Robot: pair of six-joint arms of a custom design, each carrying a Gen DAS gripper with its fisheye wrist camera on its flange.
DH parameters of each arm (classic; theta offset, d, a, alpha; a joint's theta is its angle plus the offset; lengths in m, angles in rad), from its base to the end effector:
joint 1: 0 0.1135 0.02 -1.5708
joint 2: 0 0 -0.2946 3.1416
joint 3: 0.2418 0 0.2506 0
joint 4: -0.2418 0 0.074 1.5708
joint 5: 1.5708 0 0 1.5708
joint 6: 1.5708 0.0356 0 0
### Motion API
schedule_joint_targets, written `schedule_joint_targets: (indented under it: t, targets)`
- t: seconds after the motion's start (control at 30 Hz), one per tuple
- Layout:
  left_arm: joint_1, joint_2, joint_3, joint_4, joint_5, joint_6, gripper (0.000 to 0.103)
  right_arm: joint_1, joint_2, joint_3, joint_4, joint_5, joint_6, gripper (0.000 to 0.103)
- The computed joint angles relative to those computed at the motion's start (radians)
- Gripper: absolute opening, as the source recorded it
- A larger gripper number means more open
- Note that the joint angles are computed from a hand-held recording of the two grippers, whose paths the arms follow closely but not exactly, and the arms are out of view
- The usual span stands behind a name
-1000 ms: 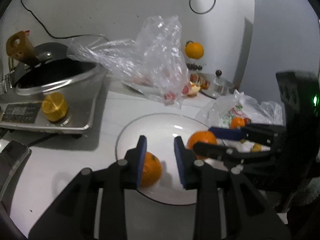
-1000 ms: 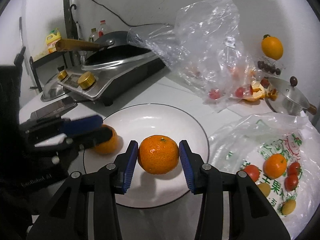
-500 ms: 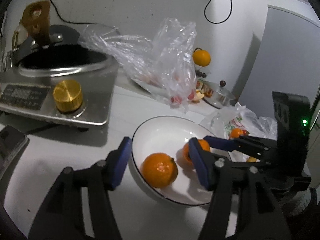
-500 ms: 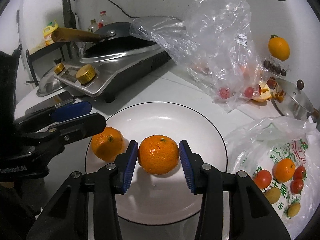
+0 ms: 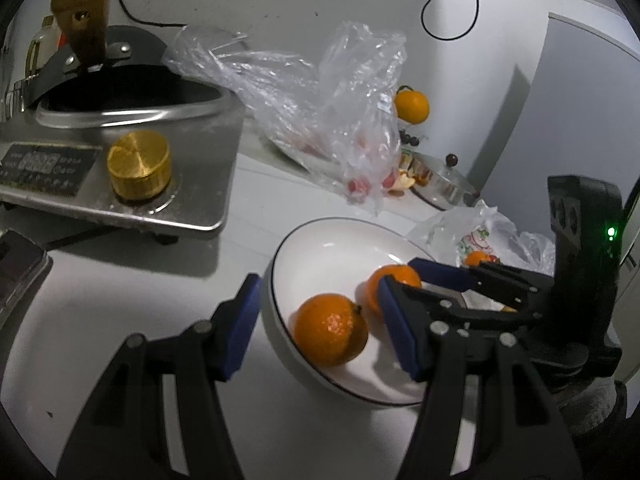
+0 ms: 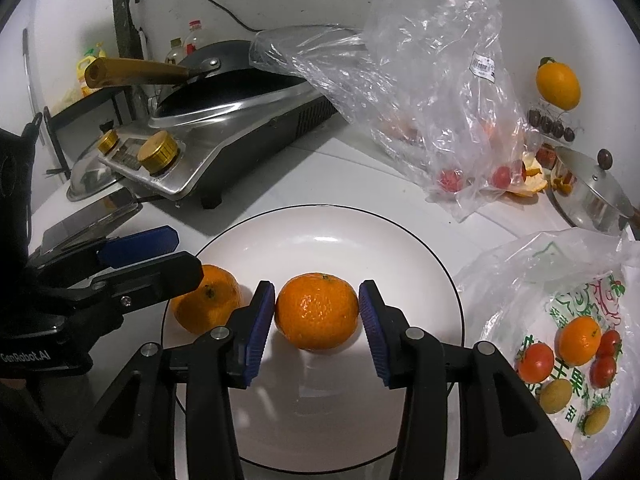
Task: Organize fruits
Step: 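Lower the held mandarin onto the white plate and open the right gripper, then grasp a small yellow fruit with the left gripper while the right gripper grasps another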
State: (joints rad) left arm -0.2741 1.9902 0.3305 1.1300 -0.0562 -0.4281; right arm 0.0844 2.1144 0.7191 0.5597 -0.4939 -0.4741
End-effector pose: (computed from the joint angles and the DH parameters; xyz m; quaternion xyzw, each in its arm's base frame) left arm 0.2630 -0.0719 0.0795 -0.0806 0.8636 -0.1481 0.4752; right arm 0.3419 0.0459 0.0584 -0.3339 0.8456 0.1563 0.3860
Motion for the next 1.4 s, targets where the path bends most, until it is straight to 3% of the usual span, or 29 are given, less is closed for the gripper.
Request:
schedule_joint_targets:
  t: [0.1, 0.2, 0.33, 0.7, 1.0, 1.4]
  targets:
    - [-0.012, -0.006, 0.001, -0.010, -0.027, 0.002, 0.061, -0.005, -0.008, -0.007, 0.011, -0.010, -0.001, 0.047]
    - [-0.035, -0.010, -0.002, -0.007, -0.079, 0.006, 0.062, -0.017, -0.024, -0.027, 0.028, -0.024, -0.006, 0.056]
    - [-0.068, -0.028, -0.012, -0.010, -0.125, -0.004, 0.072, -0.043, -0.045, -0.054, 0.043, -0.051, -0.021, 0.056]
    - [-0.210, -0.109, 0.016, -0.118, -0.253, -0.015, 0.073, -0.200, -0.134, -0.113, 0.032, -0.163, -0.079, 0.056]
    - [-0.352, -0.092, 0.152, -0.268, -0.341, -0.030, 0.073, -0.396, -0.149, -0.082, -0.043, -0.251, -0.162, 0.056]
    - [-0.469, 0.011, 0.392, -0.458, -0.396, -0.012, 0.073, -0.586, -0.049, 0.061, -0.188, -0.330, -0.285, 0.055]
